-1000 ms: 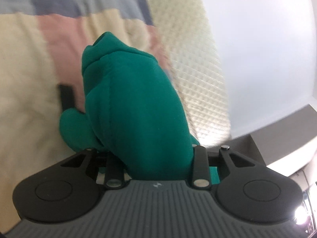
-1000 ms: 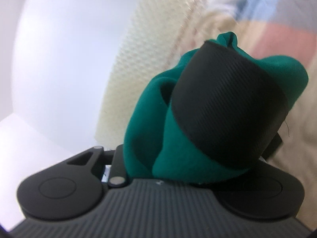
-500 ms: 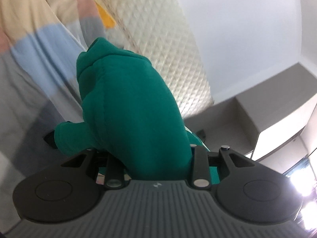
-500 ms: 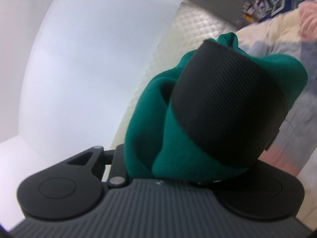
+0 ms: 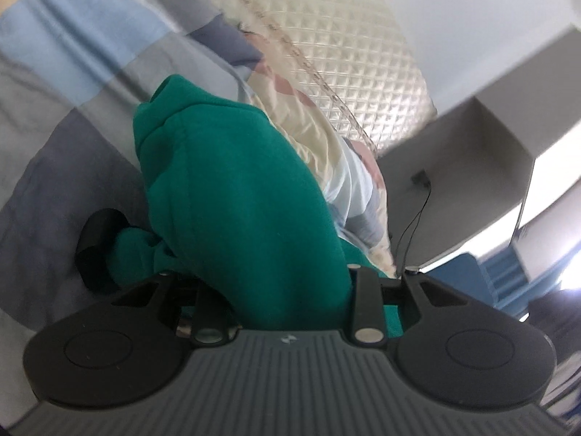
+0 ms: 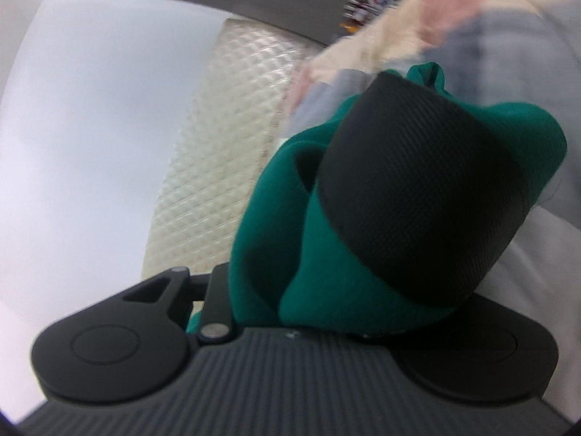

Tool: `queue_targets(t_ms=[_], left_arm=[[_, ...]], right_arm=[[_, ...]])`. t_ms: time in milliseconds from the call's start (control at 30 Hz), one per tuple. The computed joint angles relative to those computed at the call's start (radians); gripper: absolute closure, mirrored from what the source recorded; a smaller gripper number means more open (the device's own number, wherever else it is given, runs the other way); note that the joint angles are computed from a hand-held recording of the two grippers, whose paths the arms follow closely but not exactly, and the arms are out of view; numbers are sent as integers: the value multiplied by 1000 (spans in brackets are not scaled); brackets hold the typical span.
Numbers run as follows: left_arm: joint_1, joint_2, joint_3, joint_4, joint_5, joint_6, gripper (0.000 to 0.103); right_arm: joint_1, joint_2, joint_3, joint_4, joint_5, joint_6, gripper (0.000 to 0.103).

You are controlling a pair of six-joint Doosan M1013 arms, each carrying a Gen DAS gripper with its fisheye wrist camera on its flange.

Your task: Fold large clothes

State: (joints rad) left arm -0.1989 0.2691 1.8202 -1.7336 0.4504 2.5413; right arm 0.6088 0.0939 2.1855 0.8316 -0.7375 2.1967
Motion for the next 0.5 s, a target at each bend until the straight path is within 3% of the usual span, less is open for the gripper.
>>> queue_targets(t_ms=[167,233,300,400,500], left_arm=[[-11,2,51,-200,-7,251,65],[-11,1,70,-252,1,292,65],[-8,1,77,-263,12,302,64],[-10,-17,86,-214,3,254,63],[-19,-47,92,-103,-34,156,56]], right_arm=[[37,40,68,-33,-110,133,66],[53,52,82,-43,-161,159,65],[62,60,82,-32,-179,136,63],[37,70,77,-49,-167,141,59],[23,62,73,-40,-131,151,55]])
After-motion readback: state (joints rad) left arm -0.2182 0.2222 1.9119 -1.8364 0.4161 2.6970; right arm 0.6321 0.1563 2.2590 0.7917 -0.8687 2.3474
